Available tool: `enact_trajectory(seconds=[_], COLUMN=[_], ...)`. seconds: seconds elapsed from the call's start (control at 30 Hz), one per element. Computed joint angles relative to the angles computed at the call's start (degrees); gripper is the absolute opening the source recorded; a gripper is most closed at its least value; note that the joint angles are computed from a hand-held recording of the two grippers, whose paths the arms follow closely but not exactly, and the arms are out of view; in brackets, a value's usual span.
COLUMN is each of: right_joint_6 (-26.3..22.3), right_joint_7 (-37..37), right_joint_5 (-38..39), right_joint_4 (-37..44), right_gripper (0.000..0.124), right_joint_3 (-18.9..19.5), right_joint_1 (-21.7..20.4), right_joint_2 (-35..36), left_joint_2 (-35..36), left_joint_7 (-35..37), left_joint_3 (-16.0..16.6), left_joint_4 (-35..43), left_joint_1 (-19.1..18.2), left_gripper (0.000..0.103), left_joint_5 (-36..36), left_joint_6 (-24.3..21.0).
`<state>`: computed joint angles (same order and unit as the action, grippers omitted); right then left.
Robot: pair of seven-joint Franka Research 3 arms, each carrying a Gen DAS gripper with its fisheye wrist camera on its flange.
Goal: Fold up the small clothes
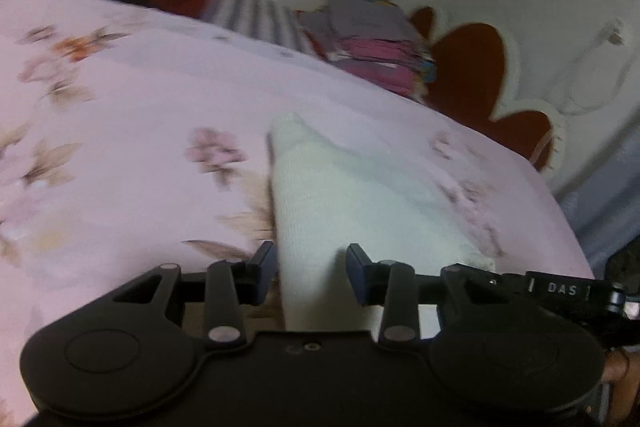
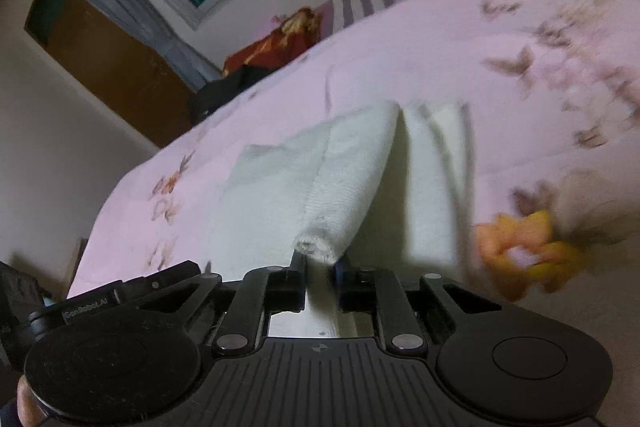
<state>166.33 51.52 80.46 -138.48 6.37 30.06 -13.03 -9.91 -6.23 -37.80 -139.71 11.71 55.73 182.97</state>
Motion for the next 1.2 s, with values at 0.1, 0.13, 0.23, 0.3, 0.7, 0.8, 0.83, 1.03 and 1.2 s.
enact_trajectory(seconds=[0.1, 0.13, 0.23, 0.3, 0.7, 0.8, 0.83, 1.03, 1.2], right_joint_6=[-3.08, -4.03, -3.93, -4.03, -3.41, 4.35, 4.66, 6.05, 1.89], right_joint_7=[3.64, 3.77, 2.72, 1.90, 4.43, 3.55, 2.69, 5.63, 7.70], right_joint_5=[-3.99, -3.73, -2.12, -1.34, -8.47, -9.23, -9.35, -15.45, -17.05], right_joint_4=[-2.76, -3.11, -3.26, -3.33, -4.39, -5.59, -4.84, 4.67, 10.01], right_gripper=[0.012, 0.012, 0.012, 0.012, 0.041, 0.045, 0.045, 0.045, 0.044], right_joint_3=[-1.41, -1.96, -1.85, -1.83, -0.65, -0.92, -1.82, -2.62, -1.90], right_joint_1=[-1.51, -1.63, -1.48, -1.56, -3.83, -2.10, -1.38, -1.96, -5.30], right_joint_2=[-2.33, -2.20, -1.64, -1.88, -3.47, -5.50, -5.20, 5.36, 11.92], left_joint_2=[3.44, 4.53, 6.00, 6.70, 8.79, 9.61, 10.08, 12.59, 14.48], left_joint_7=[9.86, 10.86, 12.57, 17.49, -0.98, -2.79, -4.81, -7.79, 3.57], left_joint_3=[5.80, 6.55, 8.28, 10.38, 16.37, 19.27, 20.25, 25.13, 26.56], left_joint_4=[2.58, 3.40, 4.79, 4.63, 11.99, 12.13, 12.56, 14.21, 14.20], left_joint_1=[-8.92, -10.28, -13.26, -16.05, -18.65, -19.81, -20.19, -23.11, -24.70], left_gripper=[0.037, 0.037, 0.037, 0.039, 0.039, 0.039, 0.039, 0.039, 0.039], left_joint_5=[-5.56, -6.21, -7.54, -13.24, 11.52, 14.38, 16.47, 19.63, 9.85], left_joint_6=[-3.34, -4.19, -7.23, -8.44, -7.87, -6.22, -5.66, -3.41, -3.46])
